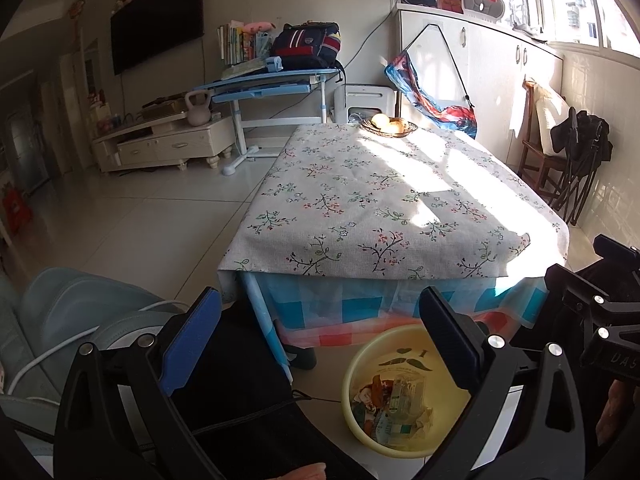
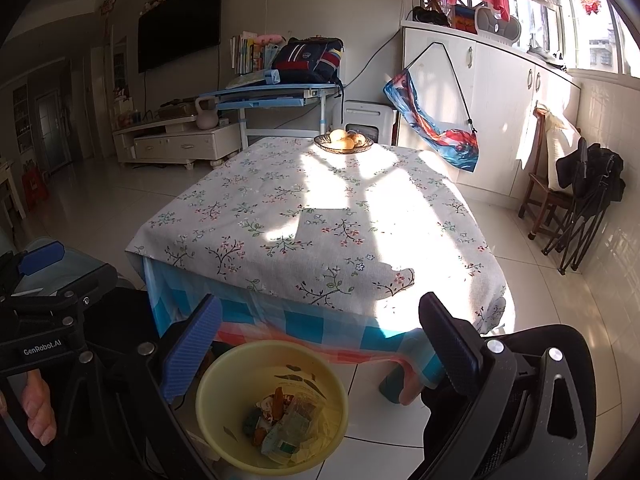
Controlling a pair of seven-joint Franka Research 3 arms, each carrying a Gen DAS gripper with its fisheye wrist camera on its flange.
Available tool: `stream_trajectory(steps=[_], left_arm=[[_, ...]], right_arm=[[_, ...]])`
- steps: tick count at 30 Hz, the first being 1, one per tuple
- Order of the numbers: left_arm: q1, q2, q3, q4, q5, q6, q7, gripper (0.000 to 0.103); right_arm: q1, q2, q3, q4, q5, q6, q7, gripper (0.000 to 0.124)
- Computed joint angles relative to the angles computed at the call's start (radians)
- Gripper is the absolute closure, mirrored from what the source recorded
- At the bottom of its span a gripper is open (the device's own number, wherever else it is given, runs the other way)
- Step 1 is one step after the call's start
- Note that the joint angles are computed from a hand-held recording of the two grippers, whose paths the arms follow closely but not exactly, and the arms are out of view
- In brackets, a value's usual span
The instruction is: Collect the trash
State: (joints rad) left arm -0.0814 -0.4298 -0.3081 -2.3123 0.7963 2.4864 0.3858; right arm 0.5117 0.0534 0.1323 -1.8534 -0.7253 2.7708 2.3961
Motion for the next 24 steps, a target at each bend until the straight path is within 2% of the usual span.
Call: stream_trajectory(steps=[4, 11, 16, 19, 22, 24], left_arm=[[-0.015, 0.001, 0.036, -0.013, -0.067, 0.042, 0.026, 0.007], [0.000, -0.009, 0.036, -0.028, -0.103, 0.072, 0.025, 0.007], [0.060, -0.070, 0.014, -0.091, -0.055, 0.182, -0.086, 0.007], [0.084, -0.074, -0.020, -0.082, -0.017, 0.157, -0.098, 0.007], [0.087, -0.049, -0.057, -0.045, 0.028, 0.085, -0.092, 0.007], [0.067, -0.025, -0.061, -0.016, 0.040, 0.033, -0.067, 0.007]], right_arm=[[0.000, -0.002, 0.000, -0.004, 0.003, 0.001, -0.004, 0.029], [-0.003, -0.005, 0.002, -0.013, 0.003, 0.004, -0.007, 0.029], [-0.004, -0.004, 0.003, -0.011, 0.008, 0.002, -0.007, 0.029], [-0.007, -0.004, 0.002, -0.014, 0.026, 0.006, -0.018, 0.029], [-0.009, -0.004, 0.001, -0.016, 0.040, 0.007, -0.030, 0.029], [-0.009, -0.005, 0.001, -0.016, 0.042, 0.007, -0.034, 0.029]])
